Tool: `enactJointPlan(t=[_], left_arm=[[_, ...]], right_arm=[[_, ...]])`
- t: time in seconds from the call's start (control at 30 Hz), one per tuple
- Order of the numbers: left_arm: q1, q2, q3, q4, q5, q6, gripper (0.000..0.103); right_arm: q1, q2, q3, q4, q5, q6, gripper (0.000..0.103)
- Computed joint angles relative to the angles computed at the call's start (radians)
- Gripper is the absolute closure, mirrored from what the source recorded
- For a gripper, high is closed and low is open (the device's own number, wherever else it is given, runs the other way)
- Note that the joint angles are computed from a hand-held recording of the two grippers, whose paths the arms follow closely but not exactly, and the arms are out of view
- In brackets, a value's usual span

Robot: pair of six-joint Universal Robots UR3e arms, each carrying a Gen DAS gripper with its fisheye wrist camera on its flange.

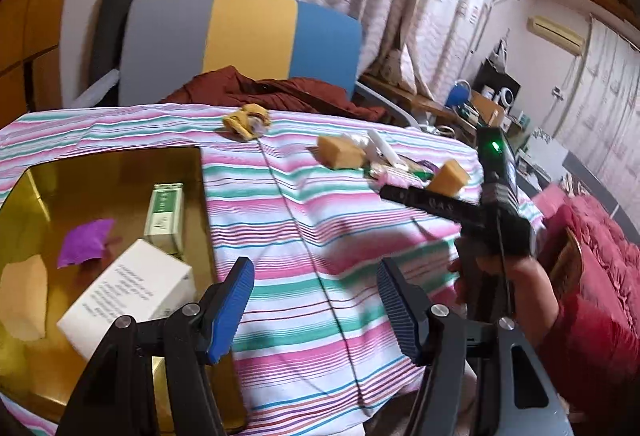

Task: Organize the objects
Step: 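Move both open tools back toward the remaining items on the cloth, then grasp the WEIDAN snack pack with the right tool while the left tool grasps the pink hair roller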

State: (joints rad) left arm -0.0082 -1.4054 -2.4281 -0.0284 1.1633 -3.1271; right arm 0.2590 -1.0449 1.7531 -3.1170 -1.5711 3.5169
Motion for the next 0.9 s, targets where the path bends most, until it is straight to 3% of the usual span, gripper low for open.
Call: enactJointPlan(t=[0.37, 0.7, 0.9], left_arm=[[-0.054, -0.028, 0.039, -0.041, 0.033, -0.018, 0.039], [-0.056, -0.045, 0.045, -0.032, 0.035, -0.036, 0.039], [-0.055, -0.047, 0.048, -0.041, 0.035, -0.046, 0.039]], right_arm=[[-0.127, 0.108, -0.201, 0.121, 0.04, -0.058, 0.0], [-0.048, 0.127, -0.195, 0.072, 0.236, -0.148, 0.0], [-0.004, 0.06, -0.072, -0.07, 0.132, -0.188, 0.0]])
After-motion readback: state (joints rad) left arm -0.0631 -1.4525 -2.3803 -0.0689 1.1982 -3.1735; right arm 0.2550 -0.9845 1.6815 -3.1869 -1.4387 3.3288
